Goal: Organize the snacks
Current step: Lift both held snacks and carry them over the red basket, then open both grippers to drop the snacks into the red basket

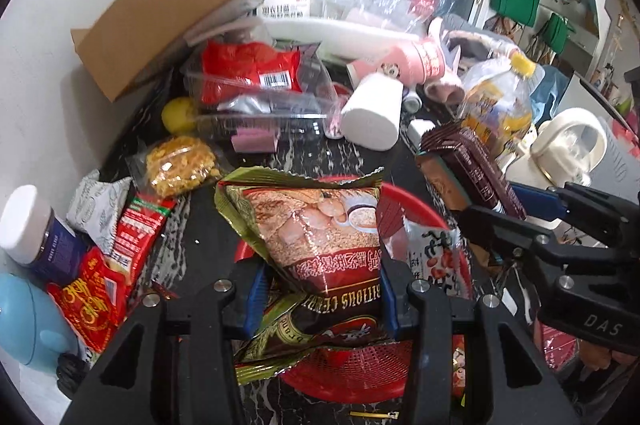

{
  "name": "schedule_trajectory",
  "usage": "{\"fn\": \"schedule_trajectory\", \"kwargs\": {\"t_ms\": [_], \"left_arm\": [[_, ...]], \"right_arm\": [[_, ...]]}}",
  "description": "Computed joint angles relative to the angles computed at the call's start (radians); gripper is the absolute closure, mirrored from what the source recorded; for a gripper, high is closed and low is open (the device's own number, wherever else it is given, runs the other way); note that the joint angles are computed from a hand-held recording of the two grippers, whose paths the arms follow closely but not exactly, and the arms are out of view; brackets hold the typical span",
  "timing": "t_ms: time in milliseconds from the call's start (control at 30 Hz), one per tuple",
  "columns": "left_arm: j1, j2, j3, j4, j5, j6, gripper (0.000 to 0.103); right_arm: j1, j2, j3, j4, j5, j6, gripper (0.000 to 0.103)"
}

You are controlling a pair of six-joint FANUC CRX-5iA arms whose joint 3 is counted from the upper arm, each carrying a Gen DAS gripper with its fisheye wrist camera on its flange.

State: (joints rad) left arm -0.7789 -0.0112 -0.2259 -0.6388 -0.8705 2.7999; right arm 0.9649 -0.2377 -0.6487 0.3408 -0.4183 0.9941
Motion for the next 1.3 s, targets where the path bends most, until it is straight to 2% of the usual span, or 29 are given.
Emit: {"fn": "schedule_trajectory", "kwargs": {"t_ms": [300, 467, 533, 600, 633, 667, 733, 1133, 1267, 1300], "left_arm": [[0.073, 0.053, -0.021, 0.125, 0.054, -0.094, 0.059], [0.09, 0.066, -0.024, 0.146, 0.056, -0.111, 0.059], [0.089, 0.071, -0.016, 0.144, 0.044, -0.109, 0.058], [0.078, 0.082, 0.007, 0.127, -0.003, -0.095, 0.055], [0.064, 0.096, 0.029, 0.105, -0.048, -0.08, 0.045], [0.06, 0.099, 0.035, 0.098, -0.061, -0.077, 0.04], [0.066, 0.087, 0.026, 0.109, -0.047, -0.073, 0.035], [0.028, 0.011, 0.02, 0.042, -0.086, 0.0, 0.034], [0.022, -0.003, 0.017, 0.024, -0.098, 0.02, 0.034], [0.024, -0.005, 0.016, 0.026, -0.101, 0.018, 0.034]], "right_arm": [[-0.005, 0.034, 0.027, -0.049, -0.023, 0.054, 0.058], [-0.006, 0.056, 0.047, -0.086, -0.034, 0.092, 0.058], [-0.009, 0.068, 0.06, -0.118, -0.042, 0.122, 0.058], [-0.012, 0.083, 0.077, -0.155, -0.053, 0.156, 0.058], [-0.011, 0.086, 0.078, -0.157, -0.054, 0.157, 0.058], [-0.01, 0.091, 0.078, -0.153, -0.053, 0.155, 0.058], [-0.008, 0.097, 0.076, -0.143, -0.053, 0.147, 0.058], [-0.022, 0.093, 0.101, -0.235, -0.057, 0.226, 0.057], [-0.013, 0.086, 0.086, -0.221, -0.026, 0.214, 0.057], [-0.014, 0.089, 0.094, -0.248, -0.027, 0.241, 0.055]]}}
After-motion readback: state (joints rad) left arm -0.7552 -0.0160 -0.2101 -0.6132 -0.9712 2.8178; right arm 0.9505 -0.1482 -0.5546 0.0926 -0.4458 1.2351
